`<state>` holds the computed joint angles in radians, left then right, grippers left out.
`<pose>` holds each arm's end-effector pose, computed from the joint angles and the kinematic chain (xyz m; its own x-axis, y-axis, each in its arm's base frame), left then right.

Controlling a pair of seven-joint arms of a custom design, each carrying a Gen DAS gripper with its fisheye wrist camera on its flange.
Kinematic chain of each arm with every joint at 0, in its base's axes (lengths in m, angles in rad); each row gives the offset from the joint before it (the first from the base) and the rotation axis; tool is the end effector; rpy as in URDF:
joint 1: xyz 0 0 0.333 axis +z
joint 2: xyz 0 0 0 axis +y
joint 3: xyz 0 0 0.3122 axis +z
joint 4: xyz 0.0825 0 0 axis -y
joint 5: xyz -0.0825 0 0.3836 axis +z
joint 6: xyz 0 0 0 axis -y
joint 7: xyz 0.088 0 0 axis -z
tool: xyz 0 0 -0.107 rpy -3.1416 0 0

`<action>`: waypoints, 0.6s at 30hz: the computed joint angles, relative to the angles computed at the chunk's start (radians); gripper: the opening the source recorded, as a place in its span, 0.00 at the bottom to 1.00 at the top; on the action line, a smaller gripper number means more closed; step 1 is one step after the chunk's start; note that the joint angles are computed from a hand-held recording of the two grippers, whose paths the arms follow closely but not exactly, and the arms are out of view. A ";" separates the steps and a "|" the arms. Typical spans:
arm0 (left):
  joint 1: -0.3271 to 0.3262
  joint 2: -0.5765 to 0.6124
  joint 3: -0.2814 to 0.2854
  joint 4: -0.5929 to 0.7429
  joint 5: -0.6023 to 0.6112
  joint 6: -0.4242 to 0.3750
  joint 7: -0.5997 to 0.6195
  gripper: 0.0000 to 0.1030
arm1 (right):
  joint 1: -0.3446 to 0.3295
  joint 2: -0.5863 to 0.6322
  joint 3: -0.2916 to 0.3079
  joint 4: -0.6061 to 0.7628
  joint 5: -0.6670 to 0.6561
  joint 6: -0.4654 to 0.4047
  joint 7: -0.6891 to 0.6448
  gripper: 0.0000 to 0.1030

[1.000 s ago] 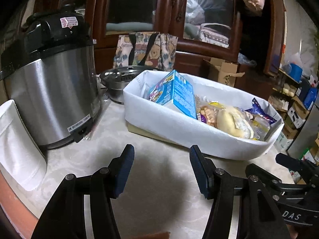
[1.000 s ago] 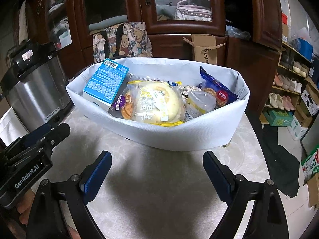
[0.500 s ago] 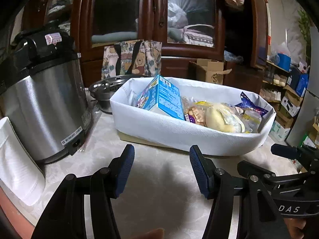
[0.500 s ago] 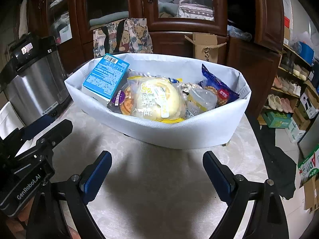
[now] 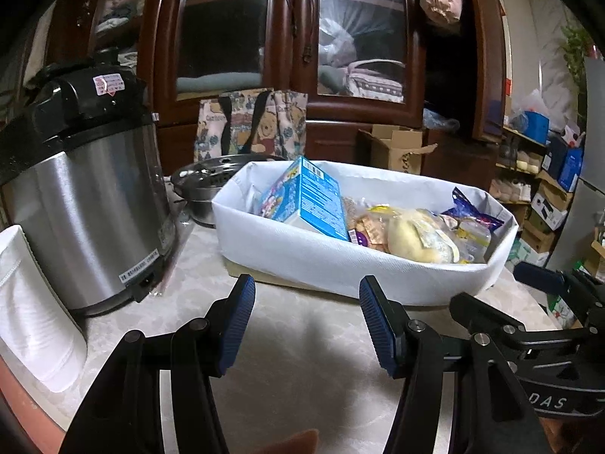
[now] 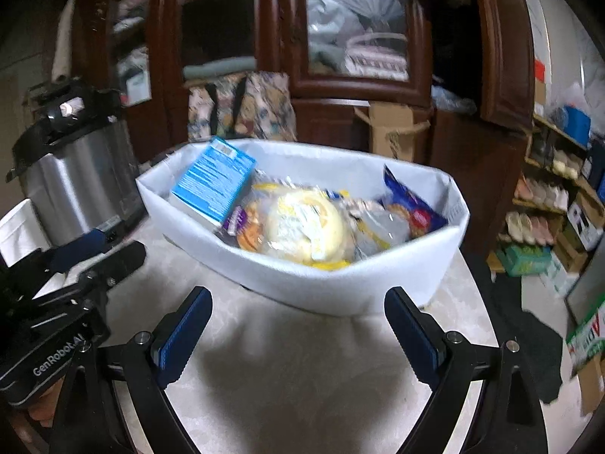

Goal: Organize objects

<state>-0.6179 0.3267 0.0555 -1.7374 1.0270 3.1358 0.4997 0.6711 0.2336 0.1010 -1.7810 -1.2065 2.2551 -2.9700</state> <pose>0.5254 -0.4250 0.4811 -0.5140 -0.8576 0.0186 -0.4164 0.2305 -0.8795 0.4887 0.4336 0.4604 -0.2508 -0.9676 -0.0298 -0.5137 0.1591 -0.8431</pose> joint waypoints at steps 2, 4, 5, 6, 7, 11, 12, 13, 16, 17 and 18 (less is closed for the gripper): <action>0.002 -0.002 -0.003 -0.003 -0.003 -0.001 0.001 0.56 | 0.006 -0.009 -0.005 -0.016 -0.075 0.025 0.040 0.90; -0.001 -0.005 0.002 -0.005 0.005 0.005 -0.009 0.56 | 0.007 -0.012 -0.002 -0.018 -0.093 0.015 0.064 0.90; 0.000 -0.007 0.001 -0.007 0.004 0.007 -0.010 0.56 | 0.003 -0.013 0.000 -0.018 -0.087 0.016 0.066 0.90; 0.013 -0.010 -0.017 -0.012 -0.018 -0.003 0.012 0.56 | -0.004 -0.017 0.001 -0.020 -0.073 0.029 0.070 0.90; 0.027 -0.012 -0.038 -0.015 -0.044 -0.016 0.042 0.56 | -0.011 -0.020 0.002 -0.024 -0.062 0.044 0.075 0.90; 0.086 -0.016 -0.124 -0.028 -0.185 -0.071 0.187 0.57 | -0.029 -0.045 -0.001 -0.057 -0.062 0.083 0.168 0.90; 0.107 -0.016 -0.153 -0.033 -0.234 -0.080 0.239 0.57 | -0.029 -0.048 0.002 -0.061 -0.071 0.078 0.182 0.90; 0.135 -0.016 -0.191 -0.039 -0.298 -0.089 0.307 0.57 | -0.024 -0.047 0.005 -0.059 -0.083 0.048 0.185 0.90; 0.154 -0.013 -0.222 -0.043 -0.410 -0.106 0.405 0.58 | 0.003 -0.031 0.017 -0.038 -0.138 -0.058 0.156 0.90; 0.153 -0.011 -0.225 -0.041 -0.440 -0.119 0.427 0.58 | 0.006 -0.028 0.018 -0.038 -0.162 -0.061 0.144 0.90; 0.166 -0.006 -0.247 -0.036 -0.493 -0.139 0.466 0.58 | 0.005 -0.028 0.018 -0.042 -0.181 -0.047 0.129 0.90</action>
